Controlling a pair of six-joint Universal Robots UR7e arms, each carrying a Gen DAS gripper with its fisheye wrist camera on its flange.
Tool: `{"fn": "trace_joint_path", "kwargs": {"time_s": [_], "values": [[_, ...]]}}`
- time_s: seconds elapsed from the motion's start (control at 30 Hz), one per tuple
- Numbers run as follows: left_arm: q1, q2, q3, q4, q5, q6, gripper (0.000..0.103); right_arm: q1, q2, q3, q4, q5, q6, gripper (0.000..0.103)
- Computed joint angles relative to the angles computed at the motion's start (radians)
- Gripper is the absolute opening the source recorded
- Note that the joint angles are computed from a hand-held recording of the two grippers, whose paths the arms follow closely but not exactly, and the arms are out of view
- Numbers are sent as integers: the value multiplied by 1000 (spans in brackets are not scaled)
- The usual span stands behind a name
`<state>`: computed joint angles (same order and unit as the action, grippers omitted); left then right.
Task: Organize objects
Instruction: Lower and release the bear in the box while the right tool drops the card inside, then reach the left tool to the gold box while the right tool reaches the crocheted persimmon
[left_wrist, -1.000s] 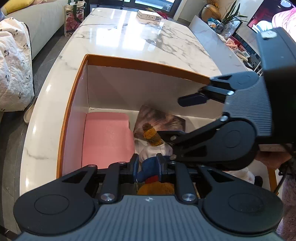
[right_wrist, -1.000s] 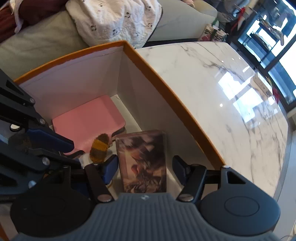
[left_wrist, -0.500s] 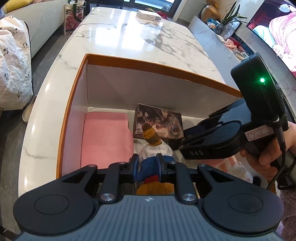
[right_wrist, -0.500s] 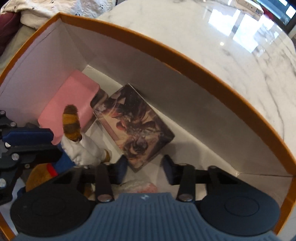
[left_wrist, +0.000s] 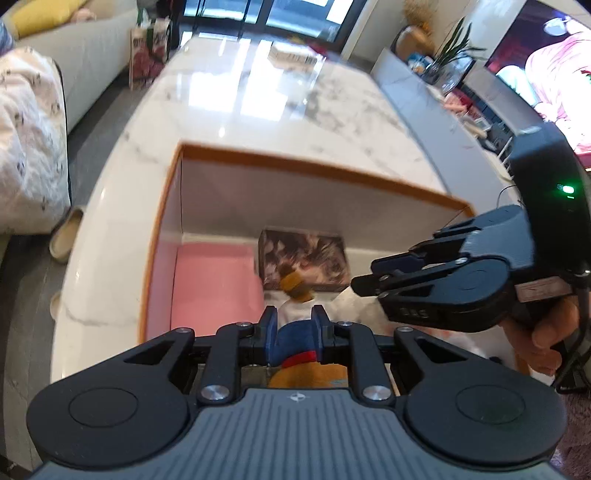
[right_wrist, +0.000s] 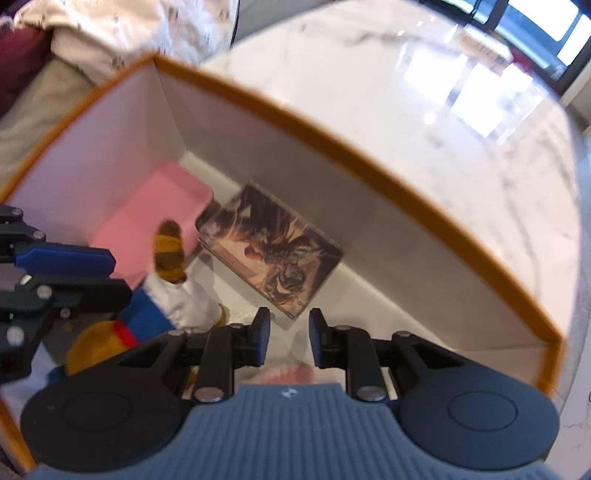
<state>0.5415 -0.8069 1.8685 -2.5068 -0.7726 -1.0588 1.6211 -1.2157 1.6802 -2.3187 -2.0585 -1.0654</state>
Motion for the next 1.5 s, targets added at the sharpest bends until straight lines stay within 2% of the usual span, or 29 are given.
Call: {"fn": "trace_joint_path", "kwargs": {"time_s": [0.17,0.27,0.33,0.43,0.47,0.53,0.7,0.83,0.93,1.1,1.17,1.2,1.23,1.37,1.5], "values": [[-65,-33,18,2,15,-1,22,-6,-140,57,4,130,87,27],[-104,-53,44,-34,-3,6,27,-11,-244,118,-5,200,137,34],[-129,-66,61,-49,-22,1,30,-10,-278,133,-12,241,173,49],[-161,-71,72,-39,-51,-20,36,-23,-362,206,-50,281,200,52],[-172,-74,76,-27,-56,-33,38,-35,-390,238,-76,293,207,52],[-195,-68,79,-3,-66,-54,55,-67,-447,302,-125,330,222,52],[-243,-46,76,64,-108,-86,61,-171,-597,402,-116,404,266,52],[-282,-23,76,111,-160,-108,63,-268,-712,489,-145,462,248,54],[-298,-1,76,125,-206,-113,64,-328,-759,539,-158,469,224,54],[-325,54,71,165,-206,-102,69,-406,-799,568,-94,484,226,54],[-331,73,66,185,-216,-103,69,-425,-814,583,-71,485,209,59],[-331,81,61,198,-223,-105,70,-432,-821,592,-71,482,197,68],[-332,88,56,217,-227,-108,70,-441,-831,605,-74,480,176,73],[-344,109,49,258,-234,-102,74,-461,-856,653,-102,449,107,74],[-345,135,34,293,-233,-97,75,-475,-863,675,-88,428,83,74]]}}
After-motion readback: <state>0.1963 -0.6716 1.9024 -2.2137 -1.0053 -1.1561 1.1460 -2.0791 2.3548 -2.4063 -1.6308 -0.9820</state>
